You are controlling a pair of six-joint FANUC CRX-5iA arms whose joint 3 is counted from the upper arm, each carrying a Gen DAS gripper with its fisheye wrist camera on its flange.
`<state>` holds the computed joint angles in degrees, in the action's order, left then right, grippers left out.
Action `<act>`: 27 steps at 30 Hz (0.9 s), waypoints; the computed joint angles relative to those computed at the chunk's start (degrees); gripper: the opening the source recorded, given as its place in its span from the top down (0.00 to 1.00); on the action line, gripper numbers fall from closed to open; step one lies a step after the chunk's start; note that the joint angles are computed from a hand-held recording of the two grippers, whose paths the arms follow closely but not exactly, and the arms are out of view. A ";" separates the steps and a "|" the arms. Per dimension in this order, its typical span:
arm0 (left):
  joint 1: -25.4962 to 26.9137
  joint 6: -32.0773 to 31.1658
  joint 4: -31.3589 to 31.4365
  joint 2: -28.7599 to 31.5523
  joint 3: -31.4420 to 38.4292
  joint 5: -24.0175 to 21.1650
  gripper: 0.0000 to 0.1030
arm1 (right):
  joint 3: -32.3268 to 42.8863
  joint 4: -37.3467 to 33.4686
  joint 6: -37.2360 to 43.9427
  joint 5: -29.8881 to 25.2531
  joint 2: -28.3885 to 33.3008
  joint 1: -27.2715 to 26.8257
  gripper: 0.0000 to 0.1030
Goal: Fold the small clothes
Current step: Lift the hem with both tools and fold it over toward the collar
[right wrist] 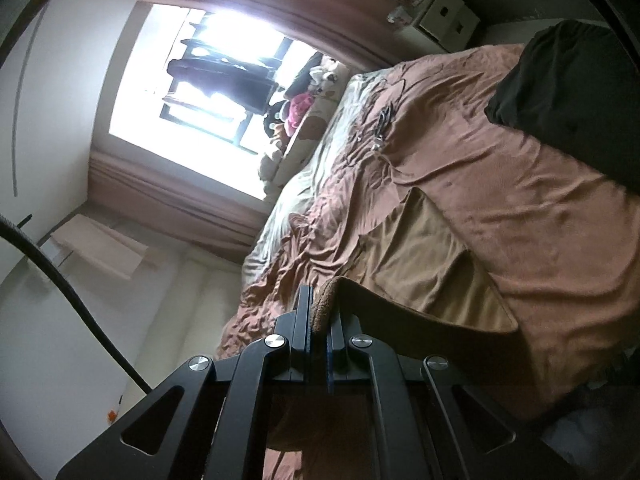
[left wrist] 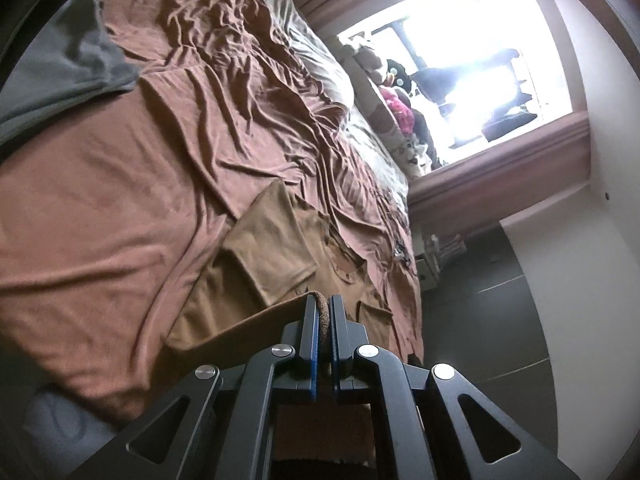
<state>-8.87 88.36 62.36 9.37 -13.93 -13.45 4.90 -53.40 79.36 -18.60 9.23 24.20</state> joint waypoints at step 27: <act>8.04 39.08 -39.96 31.81 45.43 -19.53 0.96 | 31.81 42.34 -44.72 -7.30 29.68 4.95 0.98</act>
